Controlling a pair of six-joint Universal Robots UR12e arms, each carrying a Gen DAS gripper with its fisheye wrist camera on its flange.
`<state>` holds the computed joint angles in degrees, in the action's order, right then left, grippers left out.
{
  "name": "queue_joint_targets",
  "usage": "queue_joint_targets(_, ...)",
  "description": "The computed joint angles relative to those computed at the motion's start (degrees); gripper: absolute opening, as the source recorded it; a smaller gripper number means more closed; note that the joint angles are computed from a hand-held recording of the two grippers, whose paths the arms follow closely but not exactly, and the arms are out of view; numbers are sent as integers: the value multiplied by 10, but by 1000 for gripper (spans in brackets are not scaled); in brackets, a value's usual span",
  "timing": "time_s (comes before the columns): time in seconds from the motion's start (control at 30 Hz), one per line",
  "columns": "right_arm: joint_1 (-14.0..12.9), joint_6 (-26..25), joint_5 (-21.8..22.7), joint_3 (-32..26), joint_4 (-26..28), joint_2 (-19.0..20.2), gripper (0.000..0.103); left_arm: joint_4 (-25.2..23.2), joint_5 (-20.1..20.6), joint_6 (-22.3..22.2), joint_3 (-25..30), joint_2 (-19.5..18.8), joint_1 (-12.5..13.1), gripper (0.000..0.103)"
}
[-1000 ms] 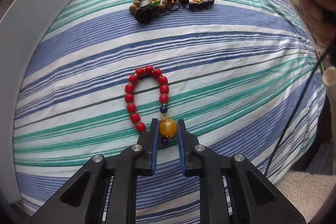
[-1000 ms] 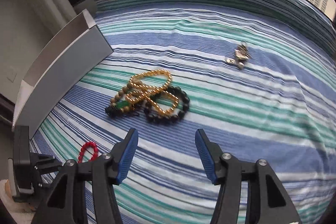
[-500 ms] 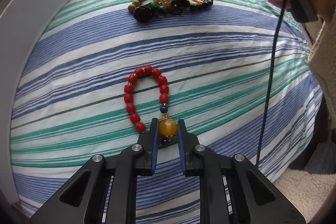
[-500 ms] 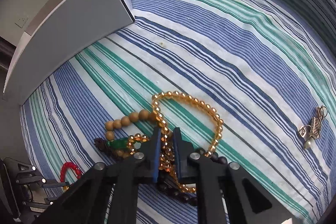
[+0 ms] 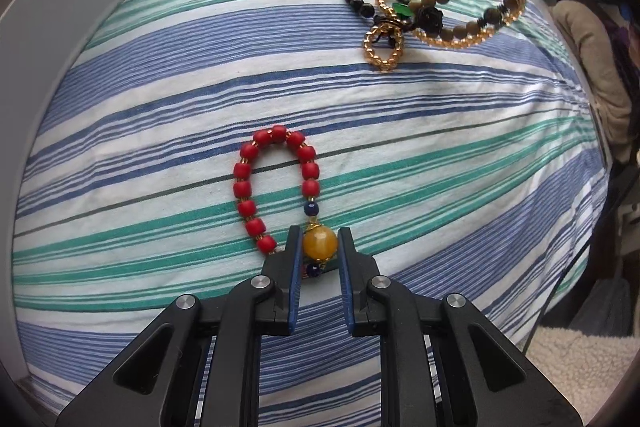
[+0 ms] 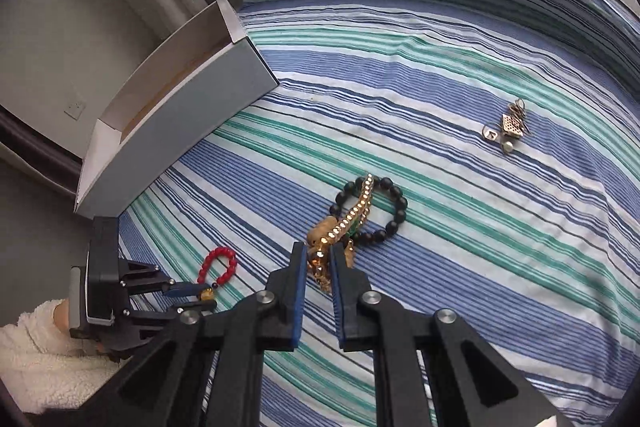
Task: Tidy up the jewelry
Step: 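Hold the red bracelet in the left tool while the right tool grasps the wooden bead bracelet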
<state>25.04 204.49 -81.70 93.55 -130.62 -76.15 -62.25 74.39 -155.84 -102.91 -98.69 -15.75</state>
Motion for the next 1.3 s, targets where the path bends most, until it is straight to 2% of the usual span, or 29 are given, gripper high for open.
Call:
queue_joint_targets(0.07, 2, 2, -11, 6, 40, -5, 12, 2, 3, 2, -1, 1, -2, 15)
queue_joint_targets(0.17, 0, 55, -21, 37, 75, -18, 13, 0, 4, 3, -1, 2, -3, 15)
queue_joint_targets(0.23, 4, 94, -68, 51, 107, -26, 14, -3, 2, 3, -1, 2, -3, 15)
queue_joint_targets(0.27, 6, 103, -89, 59, 114, -31, 21, -4, 2, 3, 0, 2, -3, 15)
queue_joint_targets(0.33, 6, 110, -106, 77, 98, -42, 23, -5, 1, 2, 1, 0, -3, 15)
queue_joint_targets(0.4, 7, 99, -103, 90, 64, -49, 23, -3, 2, 0, 2, -1, -3, 16)
queue_joint_targets(0.53, 15, 32, -99, 90, 6, -42, 23, 4, 11, -1, 2, -2, -7, 16)
queue_joint_targets(0.6, 20, 2, -117, 74, 21, -26, 29, 9, 16, 0, 1, -1, -9, 16)
queue_joint_targets(0.73, 25, -45, -132, 54, 42, 5, 29, 12, 18, -2, 0, -1, -12, 16)
queue_joint_targets(0.77, 27, -50, -137, 45, 58, 13, 24, 11, 18, -2, 0, -1, -12, 16)
queue_joint_targets(0.8, 33, -43, -162, 41, 61, 16, 12, 11, 17, -2, 0, -1, -12, 16)
queue_joint_targets(0.93, 32, 33, -164, 66, 11, -24, 12, 16, 20, 3, -2, 0, -13, 16)
queue_joint_targets(1.0, 33, 65, -170, 82, 2, -49, 12, 19, 22, 3, -3, 0, -14, 16)
queue_joint_targets(1.17, 19, 165, -150, 138, 13, -103, 12, 30, 23, 1, -8, 3, -15, 16)
queue_joint_targets(1.23, 14, 206, -161, 162, 31, -118, 12, 32, 25, 1, -9, 3, -16, 16)
queue_joint_targets(1.3, 3, 250, -152, 194, 25, -131, 12, 33, 27, 1, -10, 3, -17, 16)
